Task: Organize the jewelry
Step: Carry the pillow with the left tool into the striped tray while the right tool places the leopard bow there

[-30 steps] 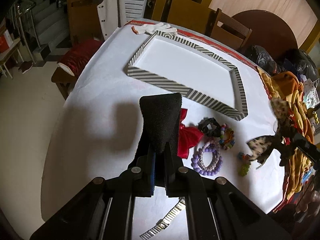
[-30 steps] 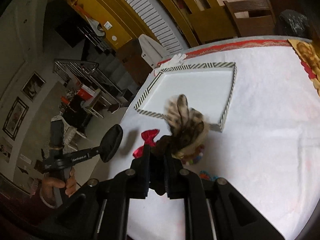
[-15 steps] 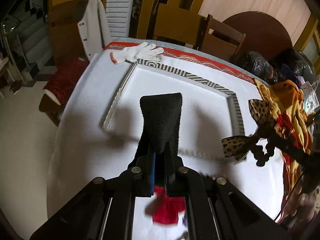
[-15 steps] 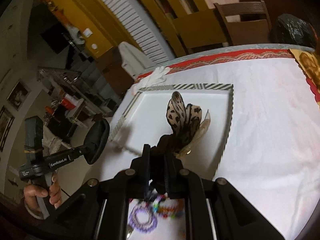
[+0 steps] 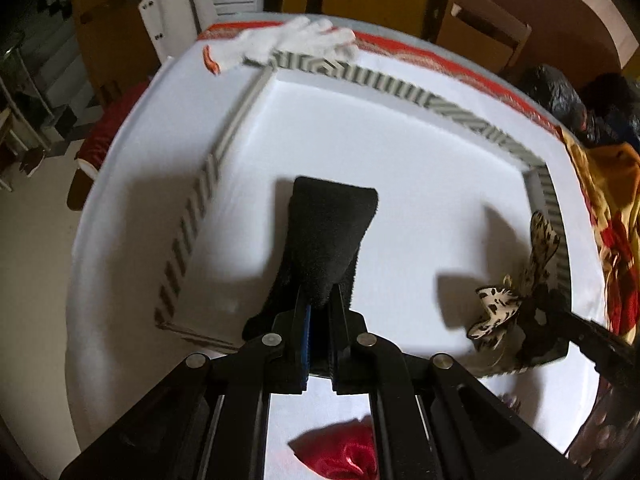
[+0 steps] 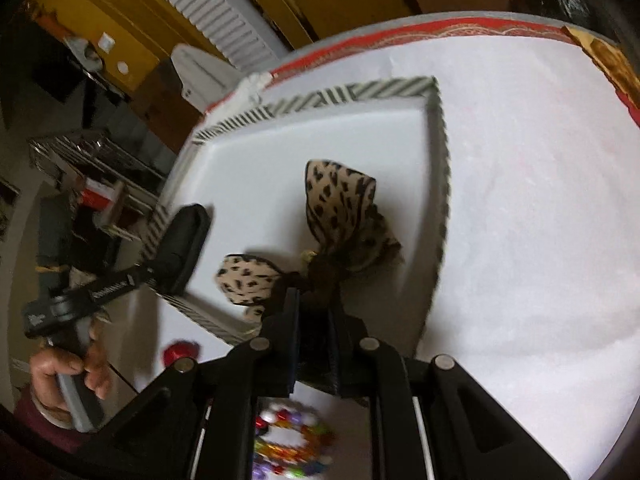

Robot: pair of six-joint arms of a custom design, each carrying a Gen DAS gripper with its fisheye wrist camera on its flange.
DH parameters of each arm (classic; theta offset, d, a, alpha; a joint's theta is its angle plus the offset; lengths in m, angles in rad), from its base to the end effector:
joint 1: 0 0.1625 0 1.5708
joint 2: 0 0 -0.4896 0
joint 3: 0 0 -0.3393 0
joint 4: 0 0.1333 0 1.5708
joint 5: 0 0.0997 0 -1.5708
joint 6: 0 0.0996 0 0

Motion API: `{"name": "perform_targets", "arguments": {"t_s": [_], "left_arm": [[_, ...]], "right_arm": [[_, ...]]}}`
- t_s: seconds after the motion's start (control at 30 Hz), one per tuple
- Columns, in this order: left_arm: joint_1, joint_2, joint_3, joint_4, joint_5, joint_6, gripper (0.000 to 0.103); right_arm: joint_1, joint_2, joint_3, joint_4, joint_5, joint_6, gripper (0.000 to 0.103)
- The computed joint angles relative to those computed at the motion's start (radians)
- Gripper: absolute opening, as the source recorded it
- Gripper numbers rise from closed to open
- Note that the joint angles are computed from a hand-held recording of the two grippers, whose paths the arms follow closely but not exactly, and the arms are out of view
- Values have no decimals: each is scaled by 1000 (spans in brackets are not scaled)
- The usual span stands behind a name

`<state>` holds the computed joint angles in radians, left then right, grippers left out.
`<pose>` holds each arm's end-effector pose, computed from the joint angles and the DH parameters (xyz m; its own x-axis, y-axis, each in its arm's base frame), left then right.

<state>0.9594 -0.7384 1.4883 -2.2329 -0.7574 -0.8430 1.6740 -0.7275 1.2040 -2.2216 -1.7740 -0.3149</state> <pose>-0.2355 -0.6943 0.1839 -0.7768 -0.3120 -0.5470 -0.0124 0.8760 -0.4821 0.1932 -0.7664 0.2537 -0.8983 -0.3662 0.2427 -0.3993 0.9110 -0.1033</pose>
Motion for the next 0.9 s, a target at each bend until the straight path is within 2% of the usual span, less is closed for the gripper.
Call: {"name": "perform_targets", "arguments": {"t_s": [0.13, 0.27, 0.43, 0.5, 0.57, 0.63, 0.67, 0.73, 0.8, 0.9], "left_arm": [[-11, -6, 22, 3, -34, -13, 20], [-23, -15, 57, -25, -61, -29, 20], [-34, -14, 64, -15, -38, -48, 20], [-42, -15, 60, 5, -19, -56, 20], [-49, -16, 54, 30, -1, -63, 28], [-59, -20, 59, 33, 16, -69, 34], [-65, -24, 66, 27, 23, -72, 38], [-82, -38, 87, 16, 51, -90, 45], [-96, -55, 108, 7, 68, -114, 48], [-115, -94, 164, -56, 59, -141, 55]], "right_arm": [[0, 1, -15, 29, -69, -21, 13], [-8, 2, -42, 58, -79, -14, 13], [2, 25, -66, 62, -90, -18, 18], [10, 29, -63, 54, -109, -17, 25], [16, 23, -53, 44, -115, -24, 33], [19, 18, -45, 25, -103, -36, 47], [23, 12, -33, 4, -96, -41, 58], [23, -14, 2, -26, -81, -53, 61], [27, -31, 20, -40, -67, -54, 61], [32, -62, 51, -49, -50, -47, 62]]}}
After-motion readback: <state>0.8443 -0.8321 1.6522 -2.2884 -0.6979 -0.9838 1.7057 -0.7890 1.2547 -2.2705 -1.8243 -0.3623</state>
